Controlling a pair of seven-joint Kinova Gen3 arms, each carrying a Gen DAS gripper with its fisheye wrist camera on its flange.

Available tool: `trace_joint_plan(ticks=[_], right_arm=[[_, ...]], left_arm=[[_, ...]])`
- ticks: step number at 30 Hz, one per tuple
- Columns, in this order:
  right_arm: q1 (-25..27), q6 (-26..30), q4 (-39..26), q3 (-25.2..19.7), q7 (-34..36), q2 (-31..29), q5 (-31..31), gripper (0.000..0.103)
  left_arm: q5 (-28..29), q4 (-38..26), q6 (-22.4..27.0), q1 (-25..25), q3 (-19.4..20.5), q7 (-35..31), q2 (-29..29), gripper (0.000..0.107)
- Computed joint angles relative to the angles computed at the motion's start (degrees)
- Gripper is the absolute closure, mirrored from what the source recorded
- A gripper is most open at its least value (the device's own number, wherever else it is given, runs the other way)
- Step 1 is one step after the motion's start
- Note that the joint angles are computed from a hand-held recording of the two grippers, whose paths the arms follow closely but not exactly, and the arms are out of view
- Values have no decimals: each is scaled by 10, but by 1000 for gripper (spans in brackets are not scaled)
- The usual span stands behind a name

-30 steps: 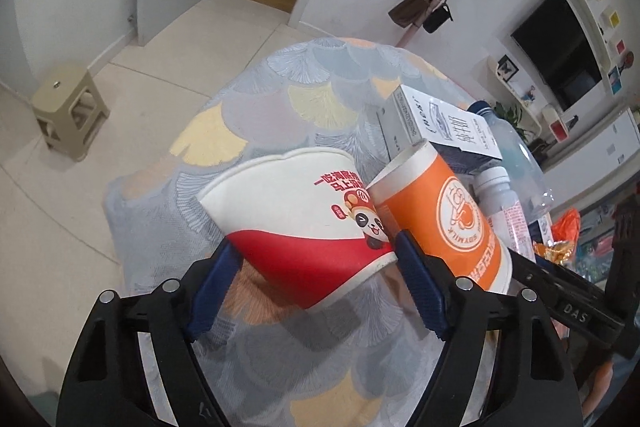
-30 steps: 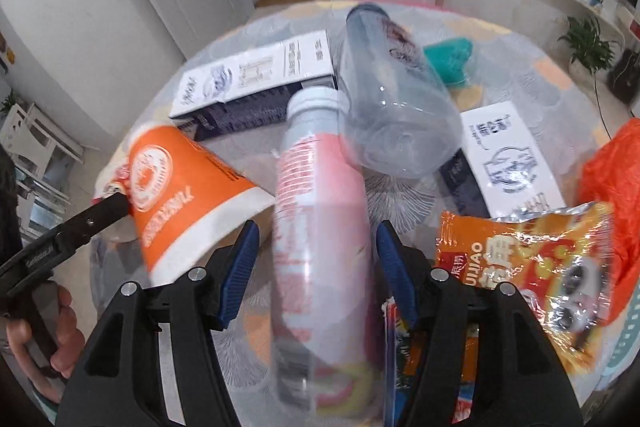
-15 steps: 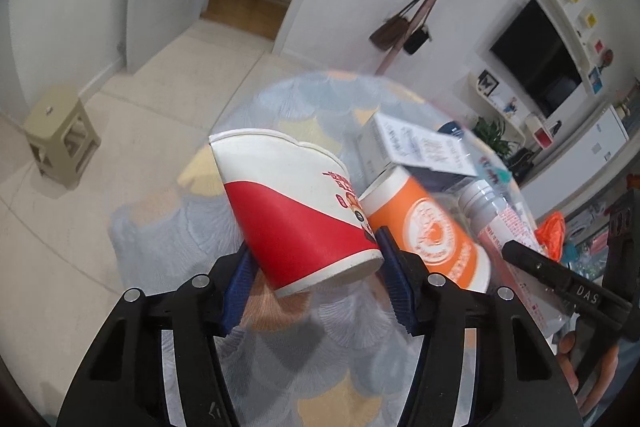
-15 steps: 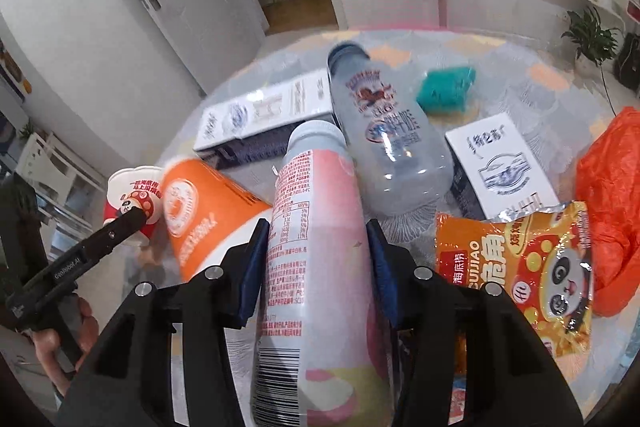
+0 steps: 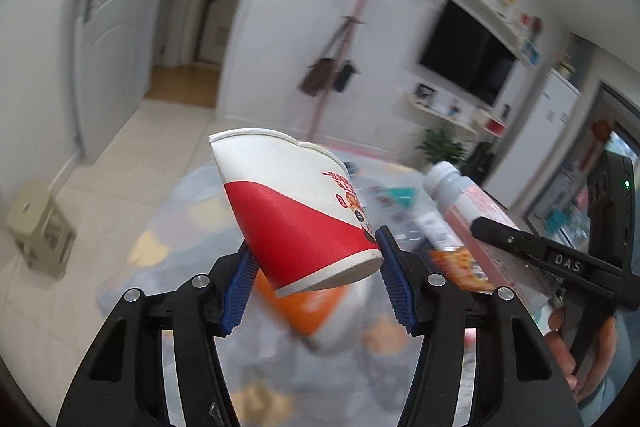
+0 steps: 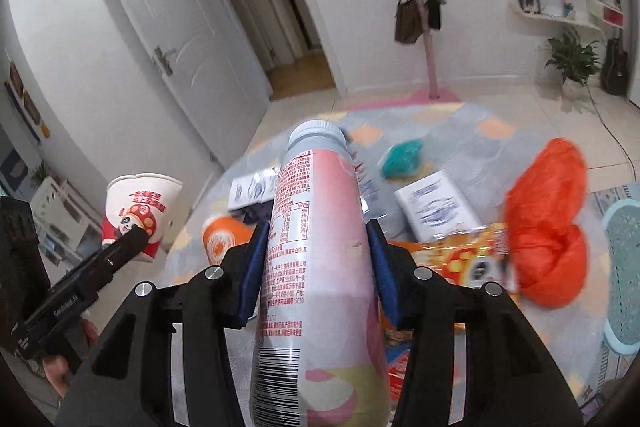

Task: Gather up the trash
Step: 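Carry the cup and pink bottle over the blue basket and release both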

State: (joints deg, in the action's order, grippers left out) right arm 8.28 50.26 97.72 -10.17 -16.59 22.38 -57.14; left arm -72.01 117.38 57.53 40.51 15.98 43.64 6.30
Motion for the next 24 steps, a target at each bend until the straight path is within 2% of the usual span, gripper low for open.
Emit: trace_joint_plan(ticks=[2,5,6,8,13,16,20,24], right_arm=[[20,2,-1,4,12,-2,-19,58],[45,8,-8,15,18,-3,-40,58],[57,13,-13,21,18,0,-47,58],[74,9,-23,30,16,7,-57,58],[117,-3,-54,43,-6,43,-68,58],[143,-25,-79,51,-39,69,-57,58],[158,-62,-115,58,-91,109,-26,58],[152,-96,-160,76,-168,154,23,58]], left_arm=[[-11,-32,-20,9,-17,-37,16,52],[-5,-79,-64,54,-84,-104,38,52],[-6,-99,-83,54,-93,-128,50,52],[-6,-140,-109,36,-81,-174,74,52],[6,-255,-135,-73,43,-291,155,52],[12,-334,-126,-125,123,-361,217,52],[6,-440,-109,-177,229,-454,309,51],[-15,-547,-102,-200,328,-546,415,51]])
